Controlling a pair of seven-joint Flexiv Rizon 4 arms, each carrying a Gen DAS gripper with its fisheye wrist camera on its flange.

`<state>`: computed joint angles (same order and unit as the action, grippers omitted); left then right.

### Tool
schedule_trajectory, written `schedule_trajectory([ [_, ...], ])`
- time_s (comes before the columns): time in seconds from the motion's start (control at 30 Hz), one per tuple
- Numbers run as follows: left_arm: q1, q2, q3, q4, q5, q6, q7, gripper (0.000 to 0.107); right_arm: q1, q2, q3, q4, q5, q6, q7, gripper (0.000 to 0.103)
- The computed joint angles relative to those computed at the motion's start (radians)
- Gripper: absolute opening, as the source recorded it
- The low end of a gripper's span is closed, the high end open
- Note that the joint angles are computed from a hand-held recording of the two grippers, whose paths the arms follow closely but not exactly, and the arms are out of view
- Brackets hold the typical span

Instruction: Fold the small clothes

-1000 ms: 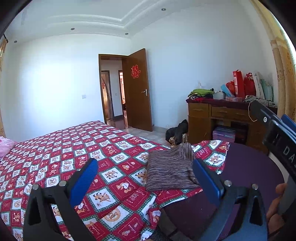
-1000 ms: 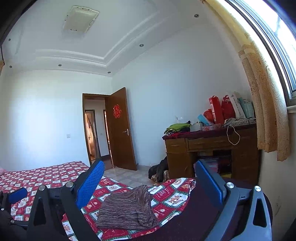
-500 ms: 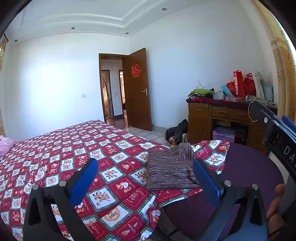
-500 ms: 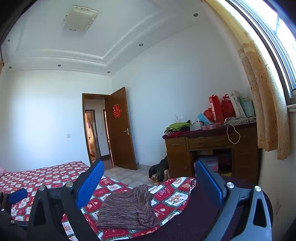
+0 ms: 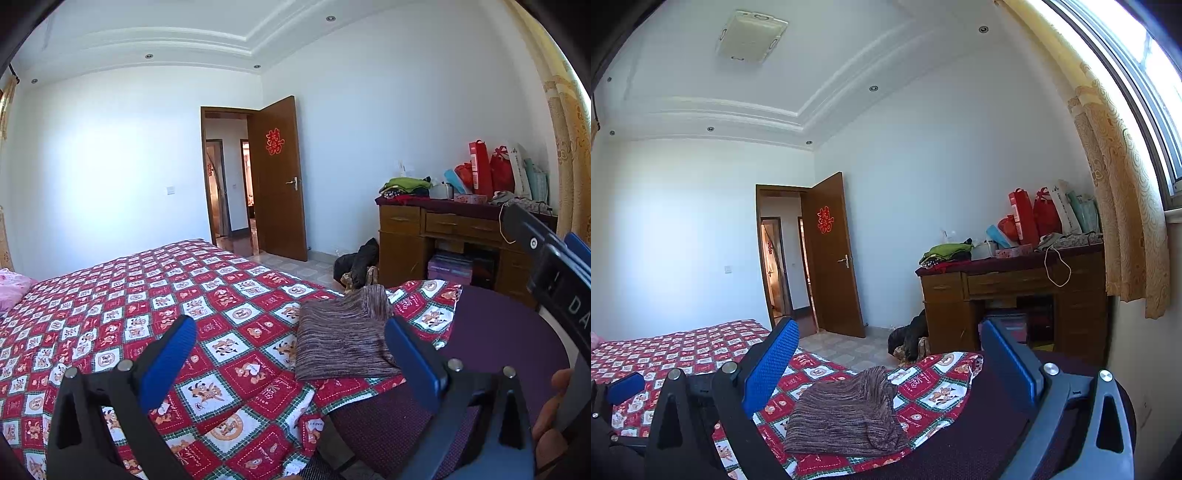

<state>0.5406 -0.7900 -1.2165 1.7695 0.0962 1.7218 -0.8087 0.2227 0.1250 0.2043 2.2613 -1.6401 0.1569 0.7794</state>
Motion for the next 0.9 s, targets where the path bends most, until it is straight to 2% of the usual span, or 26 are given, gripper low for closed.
schedule_trajectory([
  [0.63,-0.024,0.019,0.03,-0.012,0.003,0.01,-0.011,0.103,-0.007,0.005,-0.002,0.007,0.001,0.005,0.004,0.1],
  [0.8,-0.019,0.022,0.025,-0.017,-0.038,-0.054,0.002,0.103,-0.008,0.002,-0.003,0.006,0.003,0.008,0.007,0.1],
  [0.9,-0.022,0.031,0.031,-0.012,-0.063,-0.059,0.018,0.103,-0.009,0.002,-0.004,0.006,0.005,0.012,0.006,0.1],
])
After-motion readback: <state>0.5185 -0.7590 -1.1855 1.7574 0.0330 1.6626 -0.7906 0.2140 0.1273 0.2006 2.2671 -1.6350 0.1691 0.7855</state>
